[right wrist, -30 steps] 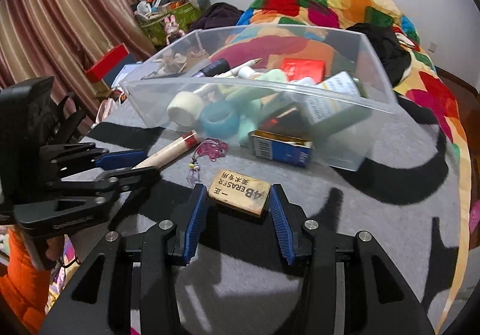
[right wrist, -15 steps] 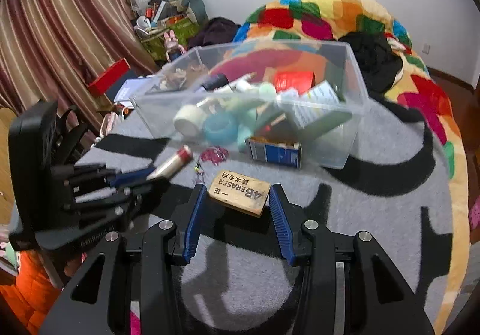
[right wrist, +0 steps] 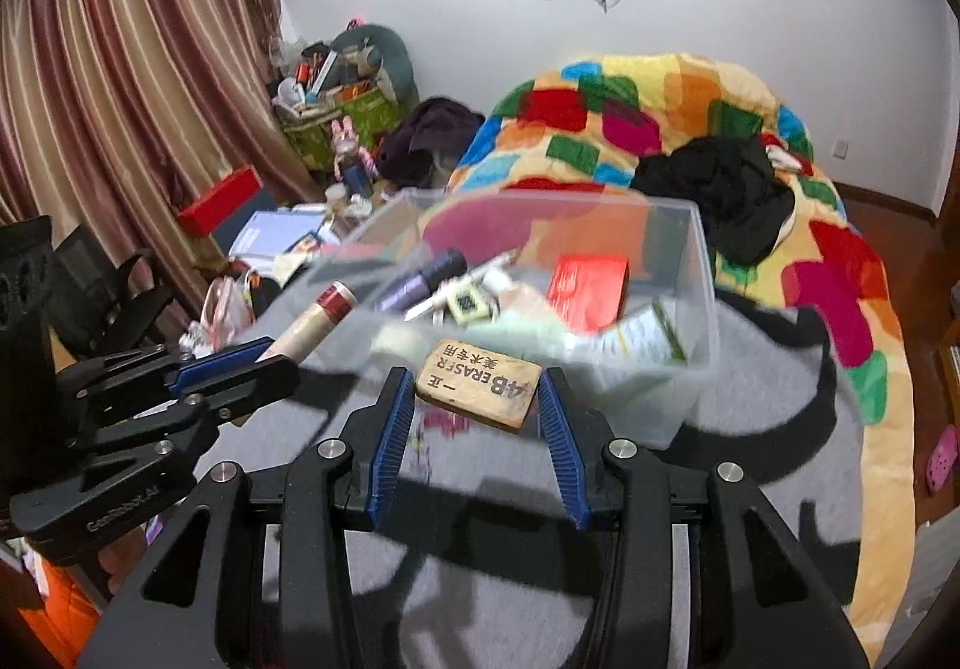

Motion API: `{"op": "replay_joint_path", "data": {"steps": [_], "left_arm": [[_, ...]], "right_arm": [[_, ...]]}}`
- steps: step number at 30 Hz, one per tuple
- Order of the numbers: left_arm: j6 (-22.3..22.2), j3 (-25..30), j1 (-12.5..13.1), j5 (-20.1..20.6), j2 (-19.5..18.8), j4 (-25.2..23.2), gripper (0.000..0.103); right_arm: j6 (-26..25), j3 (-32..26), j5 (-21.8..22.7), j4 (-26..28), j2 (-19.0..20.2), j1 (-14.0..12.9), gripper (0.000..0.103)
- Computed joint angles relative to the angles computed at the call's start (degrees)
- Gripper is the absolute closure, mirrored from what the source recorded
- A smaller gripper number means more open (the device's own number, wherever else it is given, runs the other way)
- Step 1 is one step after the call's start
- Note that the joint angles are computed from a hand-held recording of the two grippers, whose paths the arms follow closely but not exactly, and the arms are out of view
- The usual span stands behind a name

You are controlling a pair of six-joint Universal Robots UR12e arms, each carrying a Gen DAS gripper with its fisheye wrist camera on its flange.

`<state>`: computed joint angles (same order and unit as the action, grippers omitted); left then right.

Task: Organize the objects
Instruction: 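Carry the beige tube to the bin with the left tool while the right carries the eraser, then open the left tool over the bin while the right releases the eraser into it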

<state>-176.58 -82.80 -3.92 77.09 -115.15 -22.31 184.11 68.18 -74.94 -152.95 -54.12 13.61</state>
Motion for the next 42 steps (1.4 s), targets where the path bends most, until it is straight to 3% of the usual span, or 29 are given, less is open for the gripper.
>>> {"op": "replay_joint_path", "data": {"steps": [3,8,16,26,31,37,42], "left_arm": [[-1.02,2.30,0.33,-0.86,-1.20,-1.22,0.089],[-1.80,7.53,0.37,1.44,-4.30,-7.04,0.089],[-4.82,10.70,1.10,0.15,-6.33,-11.73,0.089],[-3.41,7.04,0.61,1.43,-3.41,-5.41,0.088],[-1.61,4.76,0.11,1.34,-1.91,-4.20,0.080],[1.24,2.49,-0.36,0.53,-0.84,-7.79,0.074],[3.11,4.27,-1.00,1.39,-2.68,-15.16,0.072]], "right_arm": [[-0.13,-2.90,-1.85,0.57,1.54,0.38,0.063],[-0.37,-9.25,-3.53,5.70,5.04,0.94,0.063],[-1.04,-13.07,-1.70,10.99,7.46,1.44,0.063],[-3.76,-8.18,-2.38,6.58,4.29,1.44,0.062],[-4.61,-4.32,-3.74,3.67,1.85,1.14,0.061],[-4.14,0.62,-4.51,1.25,-0.85,0.42,0.056],[-3.54,2.15,-5.90,3.60,-1.19,0.08,0.056]]}}
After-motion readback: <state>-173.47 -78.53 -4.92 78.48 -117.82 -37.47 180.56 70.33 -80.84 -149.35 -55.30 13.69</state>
